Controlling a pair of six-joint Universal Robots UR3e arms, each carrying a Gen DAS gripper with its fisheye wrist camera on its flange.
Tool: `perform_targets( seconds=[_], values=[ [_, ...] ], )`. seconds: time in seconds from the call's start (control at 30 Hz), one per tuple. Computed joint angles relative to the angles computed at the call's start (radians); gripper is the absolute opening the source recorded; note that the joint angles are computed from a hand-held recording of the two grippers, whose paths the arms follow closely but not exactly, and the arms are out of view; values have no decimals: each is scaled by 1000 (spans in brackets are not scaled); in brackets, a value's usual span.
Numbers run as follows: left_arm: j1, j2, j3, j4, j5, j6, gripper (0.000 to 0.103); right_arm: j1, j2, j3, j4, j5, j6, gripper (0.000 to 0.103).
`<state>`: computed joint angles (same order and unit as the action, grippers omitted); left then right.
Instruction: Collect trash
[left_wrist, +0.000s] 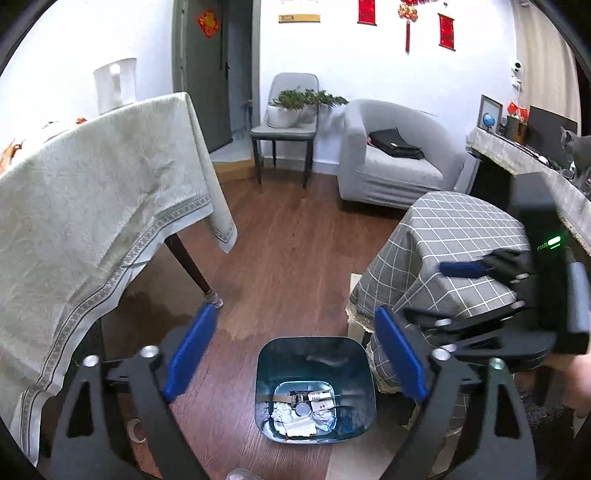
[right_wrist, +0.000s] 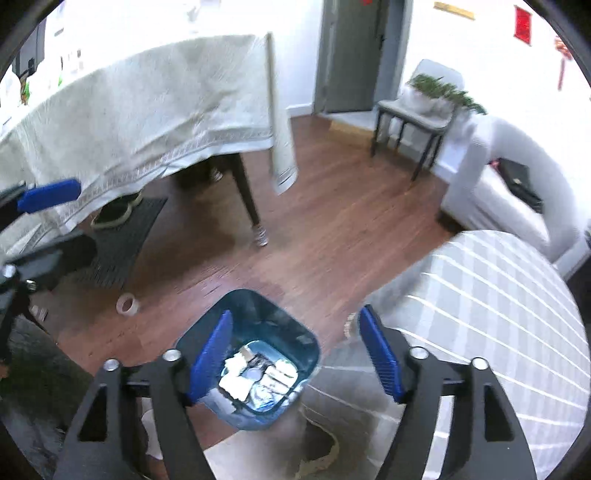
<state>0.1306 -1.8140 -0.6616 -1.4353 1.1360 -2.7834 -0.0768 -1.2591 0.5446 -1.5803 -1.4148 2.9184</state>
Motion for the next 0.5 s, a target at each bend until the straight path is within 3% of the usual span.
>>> perform_targets(
  seconds=[0.1, 0.23, 0.33, 0.5],
  values=[
    [4, 79, -133, 84, 1, -42, 94, -70, -140, 152, -40, 14, 1, 90],
    [30, 159, -262, 141, -53, -89, 94, -172, -323, 323, -53, 21, -19, 94],
    [9, 194, -313, 164, -31, -107, 94, -274, -480, 478, -78, 33, -34, 98],
    [-45, 230, -357, 157, 25, -113, 94, -600, -737, 681, -17, 193, -158, 99]
  ],
)
